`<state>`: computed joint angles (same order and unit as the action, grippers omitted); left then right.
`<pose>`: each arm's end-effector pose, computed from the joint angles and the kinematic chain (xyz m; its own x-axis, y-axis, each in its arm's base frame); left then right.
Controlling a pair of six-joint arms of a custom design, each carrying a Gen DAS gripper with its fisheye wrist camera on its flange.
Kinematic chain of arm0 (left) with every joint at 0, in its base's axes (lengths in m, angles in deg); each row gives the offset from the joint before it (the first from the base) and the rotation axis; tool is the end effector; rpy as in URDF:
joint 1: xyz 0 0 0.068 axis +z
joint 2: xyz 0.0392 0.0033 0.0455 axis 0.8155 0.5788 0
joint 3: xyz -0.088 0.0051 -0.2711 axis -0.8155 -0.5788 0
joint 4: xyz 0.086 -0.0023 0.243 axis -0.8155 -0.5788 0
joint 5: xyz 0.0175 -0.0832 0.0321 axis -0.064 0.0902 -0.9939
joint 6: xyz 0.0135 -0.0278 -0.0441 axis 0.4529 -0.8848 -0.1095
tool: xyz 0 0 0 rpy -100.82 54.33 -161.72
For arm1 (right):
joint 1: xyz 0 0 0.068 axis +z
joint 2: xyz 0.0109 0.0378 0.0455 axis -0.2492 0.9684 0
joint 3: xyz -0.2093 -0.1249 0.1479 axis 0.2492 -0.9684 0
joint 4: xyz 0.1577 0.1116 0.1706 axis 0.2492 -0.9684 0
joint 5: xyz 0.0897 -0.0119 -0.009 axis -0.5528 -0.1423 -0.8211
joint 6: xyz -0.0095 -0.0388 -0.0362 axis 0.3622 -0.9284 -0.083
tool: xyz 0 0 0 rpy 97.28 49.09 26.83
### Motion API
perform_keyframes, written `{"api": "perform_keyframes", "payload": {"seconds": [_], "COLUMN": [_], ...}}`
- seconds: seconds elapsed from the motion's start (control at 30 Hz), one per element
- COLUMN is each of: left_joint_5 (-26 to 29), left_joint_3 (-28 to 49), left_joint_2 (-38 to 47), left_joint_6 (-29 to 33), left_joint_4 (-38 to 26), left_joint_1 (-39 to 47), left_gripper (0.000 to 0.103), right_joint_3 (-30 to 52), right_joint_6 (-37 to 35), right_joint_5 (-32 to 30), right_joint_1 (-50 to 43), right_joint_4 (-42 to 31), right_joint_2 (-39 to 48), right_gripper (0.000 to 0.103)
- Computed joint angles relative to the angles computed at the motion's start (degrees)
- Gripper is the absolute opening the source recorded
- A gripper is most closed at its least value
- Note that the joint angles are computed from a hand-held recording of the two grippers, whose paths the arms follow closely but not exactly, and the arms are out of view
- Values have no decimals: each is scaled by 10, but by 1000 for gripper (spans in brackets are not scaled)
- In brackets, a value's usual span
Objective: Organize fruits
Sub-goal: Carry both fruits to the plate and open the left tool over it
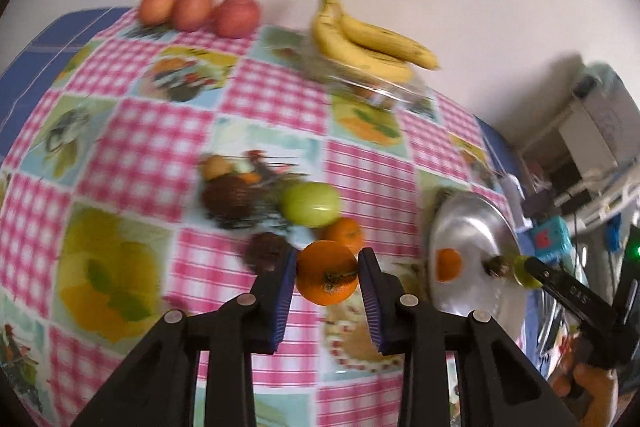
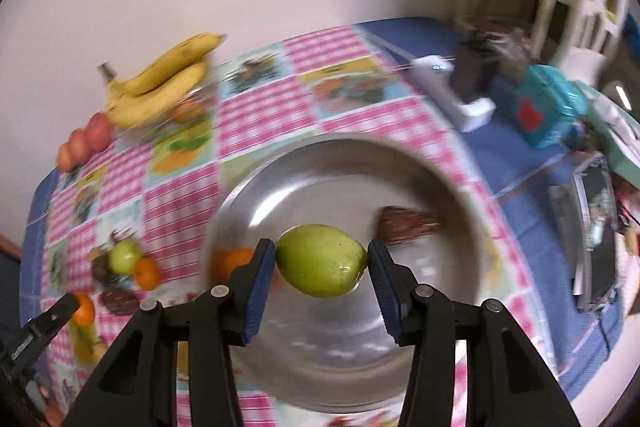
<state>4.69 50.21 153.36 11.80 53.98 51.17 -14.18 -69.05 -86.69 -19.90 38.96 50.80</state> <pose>0.2332 -0.0221 0.1855 -0.8311 -0.3230 -0.4528 -0.1435 0.9111 -0.3865 0.2702 -0.0227 0.2011 -0.8586 0.1894 -0.4764 0.1450 0.9810 0.1287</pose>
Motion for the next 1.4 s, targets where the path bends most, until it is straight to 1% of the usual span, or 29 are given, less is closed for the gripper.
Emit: {"api": "perform_keyframes", "payload": {"seconds": [0.17, 0.33, 0.53, 0.77, 0.9, 1.03, 1.33, 1.4], "left_joint_5": [-47, -107, -145, -164, -178, -175, -160, -156], "left_joint_3": [14, 39, 69, 80, 86, 91, 91, 93], "left_joint_2": [16, 58, 126, 177, 195, 210, 206, 209], "left_joint_6": [-23, -24, -7, 9, 16, 18, 15, 17], "left_joint_4": [30, 62, 97, 111, 106, 105, 102, 99], "left_joint_1": [-115, -227, -306, -331, -337, -337, -330, -330], "left_gripper": [34, 34, 34, 34, 34, 34, 36, 38], "right_joint_3": [3, 4, 1, 1, 1, -1, 1, 0], "right_joint_6": [-38, -61, -74, -77, -77, -75, -72, -71], "right_joint_5": [-12, -20, -31, -27, -21, -24, -29, -27], "right_joint_1": [-67, -106, -133, -120, -113, -115, -118, -117], "right_joint_4": [0, 3, 1, 11, 17, 22, 19, 19], "right_joint_2": [11, 27, 40, 85, 115, 117, 119, 117], "right_gripper": [50, 50, 50, 50, 50, 50, 50, 50]}}
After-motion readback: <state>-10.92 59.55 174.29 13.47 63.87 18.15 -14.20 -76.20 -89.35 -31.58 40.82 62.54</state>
